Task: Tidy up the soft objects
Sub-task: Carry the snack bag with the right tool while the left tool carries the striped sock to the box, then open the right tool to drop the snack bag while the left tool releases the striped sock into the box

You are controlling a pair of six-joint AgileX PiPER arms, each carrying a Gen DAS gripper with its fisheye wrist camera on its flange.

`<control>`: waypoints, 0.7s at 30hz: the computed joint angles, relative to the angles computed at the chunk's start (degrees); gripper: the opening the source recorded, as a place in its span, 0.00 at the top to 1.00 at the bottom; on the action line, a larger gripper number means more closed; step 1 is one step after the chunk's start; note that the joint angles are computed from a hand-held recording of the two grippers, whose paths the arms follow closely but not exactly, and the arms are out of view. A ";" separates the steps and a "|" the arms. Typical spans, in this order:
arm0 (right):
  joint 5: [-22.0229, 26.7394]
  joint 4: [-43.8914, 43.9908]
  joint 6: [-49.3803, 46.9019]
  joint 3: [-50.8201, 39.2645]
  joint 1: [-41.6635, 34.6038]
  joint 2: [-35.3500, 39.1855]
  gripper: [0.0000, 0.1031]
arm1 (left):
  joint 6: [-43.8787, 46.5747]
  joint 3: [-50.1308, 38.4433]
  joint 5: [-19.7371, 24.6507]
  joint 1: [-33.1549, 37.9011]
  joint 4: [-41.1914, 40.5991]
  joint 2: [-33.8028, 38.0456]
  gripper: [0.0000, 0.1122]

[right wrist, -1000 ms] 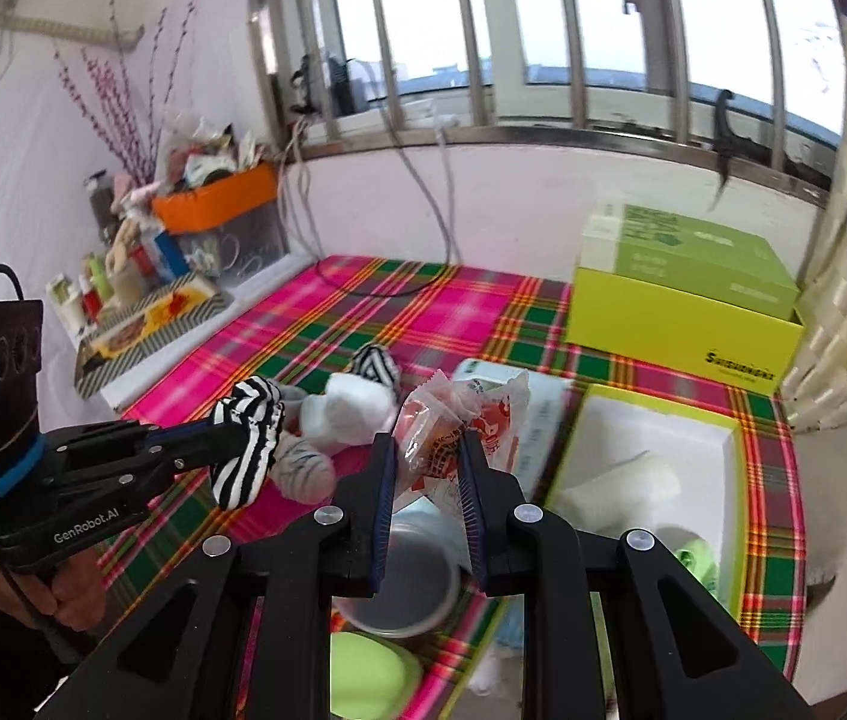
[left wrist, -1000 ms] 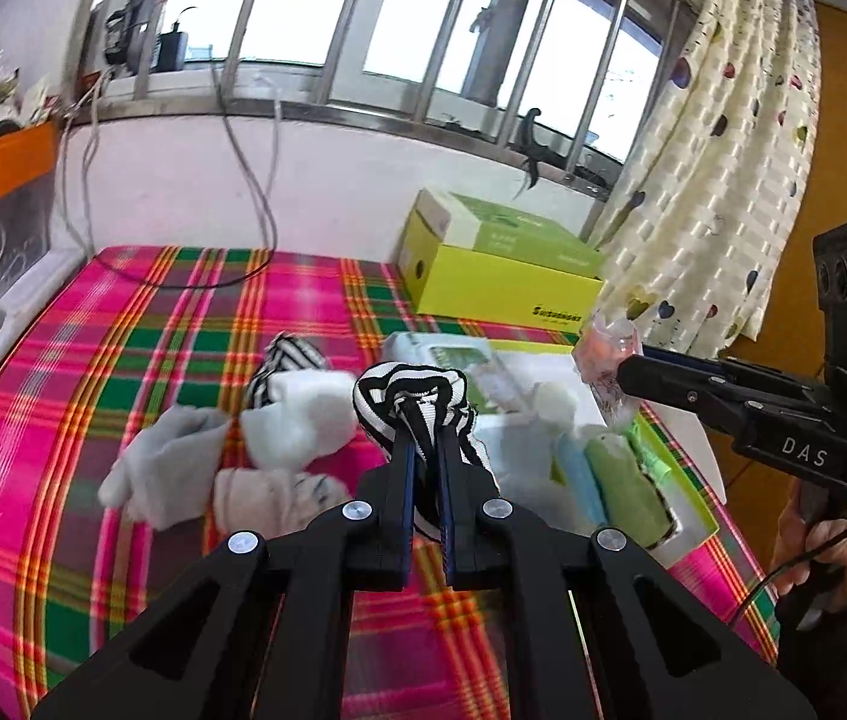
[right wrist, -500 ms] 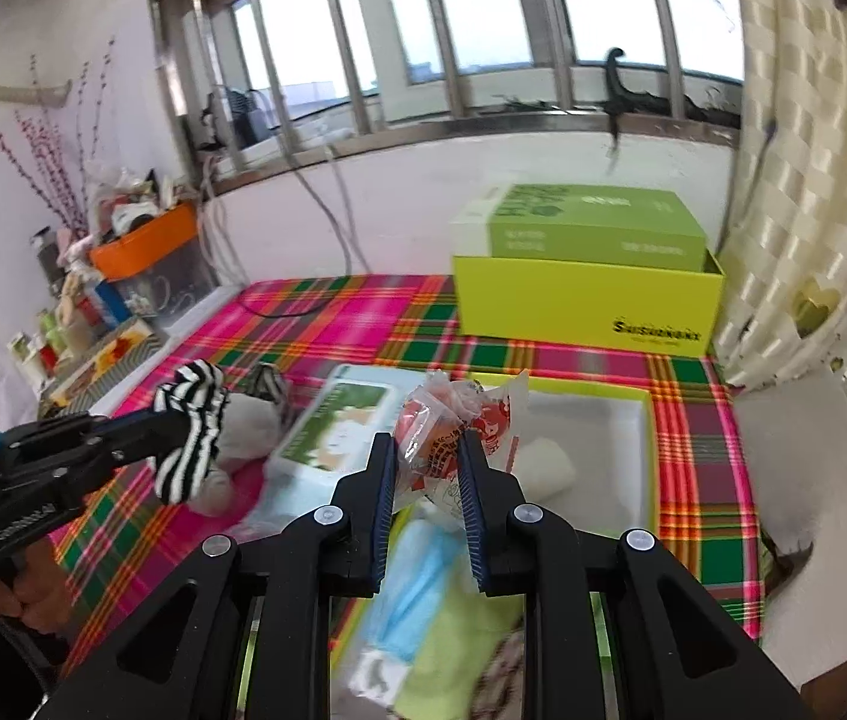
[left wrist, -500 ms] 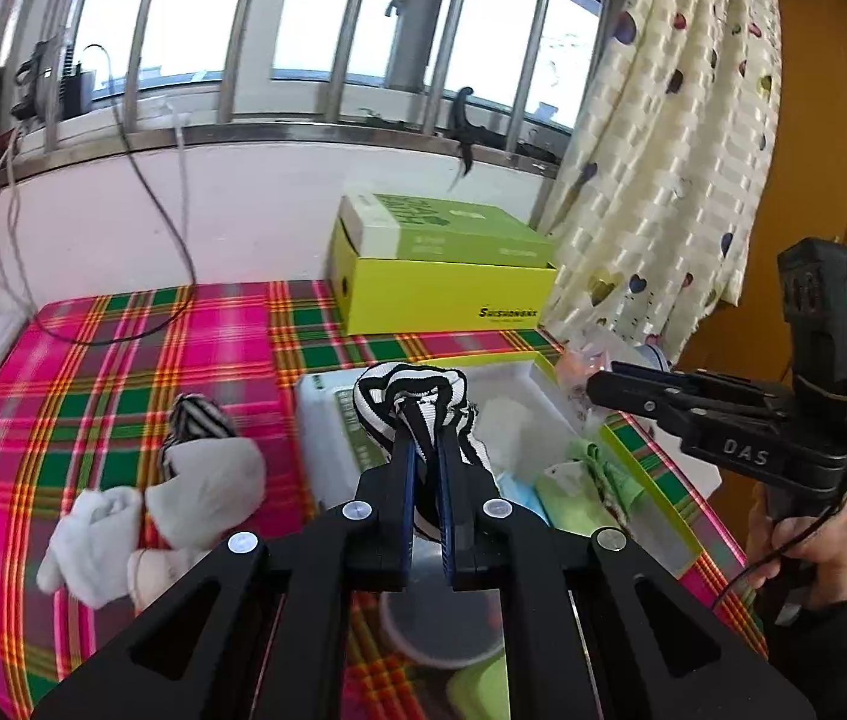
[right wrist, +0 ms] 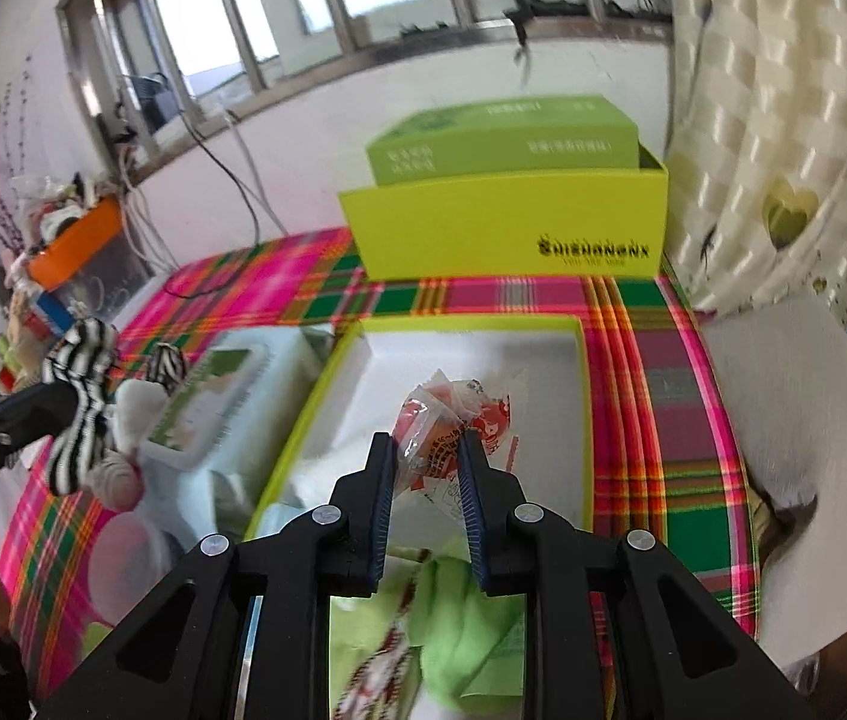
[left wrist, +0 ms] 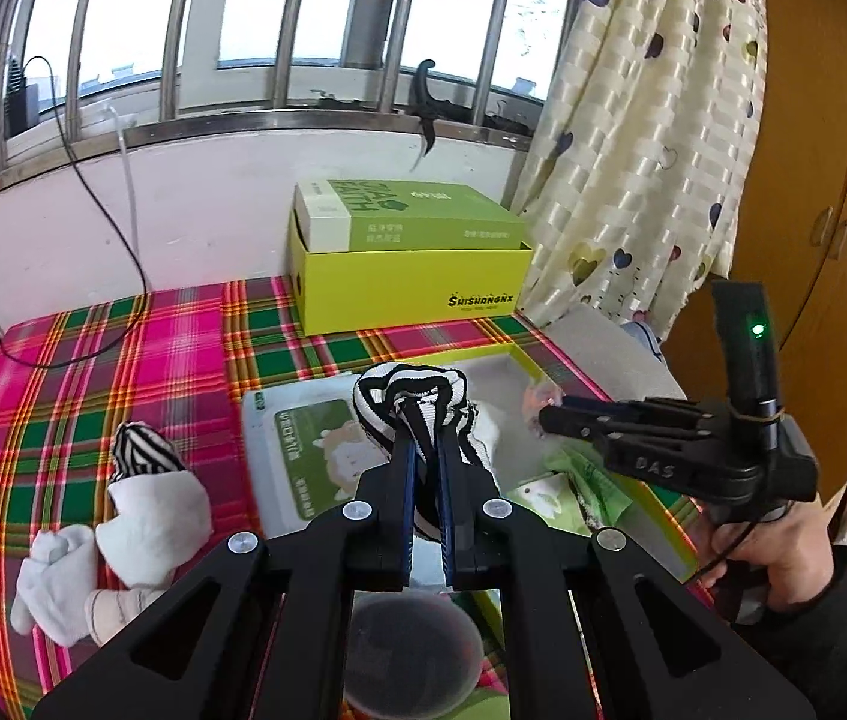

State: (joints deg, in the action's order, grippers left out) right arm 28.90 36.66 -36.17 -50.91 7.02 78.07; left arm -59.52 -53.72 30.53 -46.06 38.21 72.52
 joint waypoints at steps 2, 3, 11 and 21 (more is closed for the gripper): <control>0.06 0.30 -0.20 0.08 -0.49 1.07 0.80 | 1.59 -1.40 0.19 0.07 -1.01 1.47 0.94; 0.10 0.47 -0.29 0.06 -0.80 1.71 0.79 | 2.09 -1.96 0.31 0.04 -1.31 2.12 0.94; 2.23 2.50 -1.46 0.07 -2.82 3.68 0.55 | 9.82 -7.58 1.58 0.99 -7.78 7.69 0.94; 5.36 8.44 -5.65 2.05 -6.96 -2.67 0.54 | 20.08 -16.24 4.61 3.19 -16.68 16.27 0.94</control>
State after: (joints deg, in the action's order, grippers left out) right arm 34.26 45.10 -41.81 -48.86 0.06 75.40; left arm -39.45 -69.96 35.14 -42.87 21.54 88.79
